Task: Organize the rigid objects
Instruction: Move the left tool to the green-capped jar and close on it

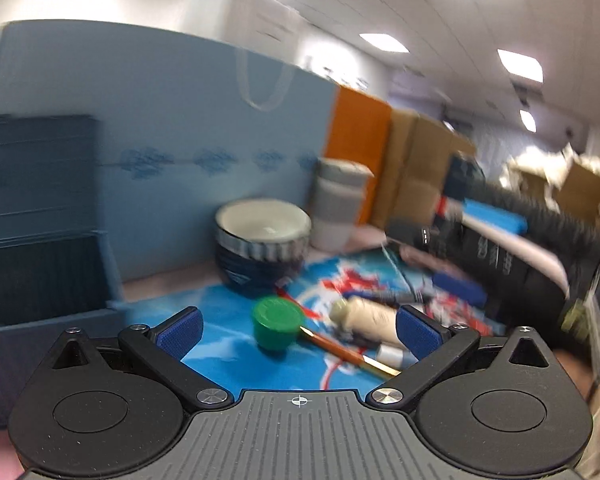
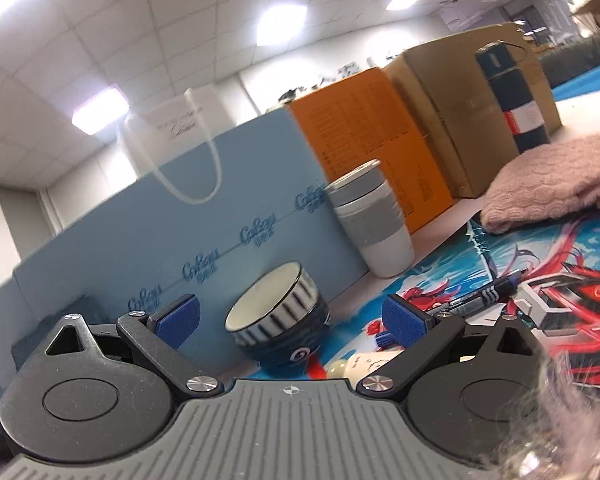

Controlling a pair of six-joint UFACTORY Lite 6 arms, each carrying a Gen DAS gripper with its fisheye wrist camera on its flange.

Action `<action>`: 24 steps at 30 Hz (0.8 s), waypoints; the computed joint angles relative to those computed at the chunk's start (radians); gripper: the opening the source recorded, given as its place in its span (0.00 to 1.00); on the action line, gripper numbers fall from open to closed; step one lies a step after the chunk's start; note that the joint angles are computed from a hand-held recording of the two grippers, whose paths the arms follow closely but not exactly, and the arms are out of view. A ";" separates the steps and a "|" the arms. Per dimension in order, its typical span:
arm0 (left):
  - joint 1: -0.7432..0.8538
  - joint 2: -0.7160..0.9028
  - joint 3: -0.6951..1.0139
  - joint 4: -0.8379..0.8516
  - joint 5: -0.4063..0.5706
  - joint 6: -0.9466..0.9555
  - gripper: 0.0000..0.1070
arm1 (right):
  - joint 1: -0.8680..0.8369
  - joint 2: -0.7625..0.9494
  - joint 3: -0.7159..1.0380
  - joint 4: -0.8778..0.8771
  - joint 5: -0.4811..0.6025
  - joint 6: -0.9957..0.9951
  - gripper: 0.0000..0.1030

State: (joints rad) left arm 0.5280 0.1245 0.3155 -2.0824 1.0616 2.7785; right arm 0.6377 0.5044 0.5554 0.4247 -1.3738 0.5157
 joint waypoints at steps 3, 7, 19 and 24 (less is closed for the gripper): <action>-0.141 0.123 0.035 -0.220 0.028 0.190 0.92 | -0.015 0.016 -0.023 0.008 -0.048 0.045 0.95; -0.235 0.265 0.195 -0.313 -0.043 0.114 0.83 | -0.029 0.036 -0.029 0.004 -0.060 0.079 0.95; -0.362 0.431 0.423 -0.433 -0.233 0.018 0.55 | -0.020 0.049 -0.023 -0.054 -0.029 0.068 0.95; -0.350 0.439 0.442 -0.382 -0.250 -0.022 0.43 | -0.011 0.053 -0.016 -0.042 -0.014 0.056 0.95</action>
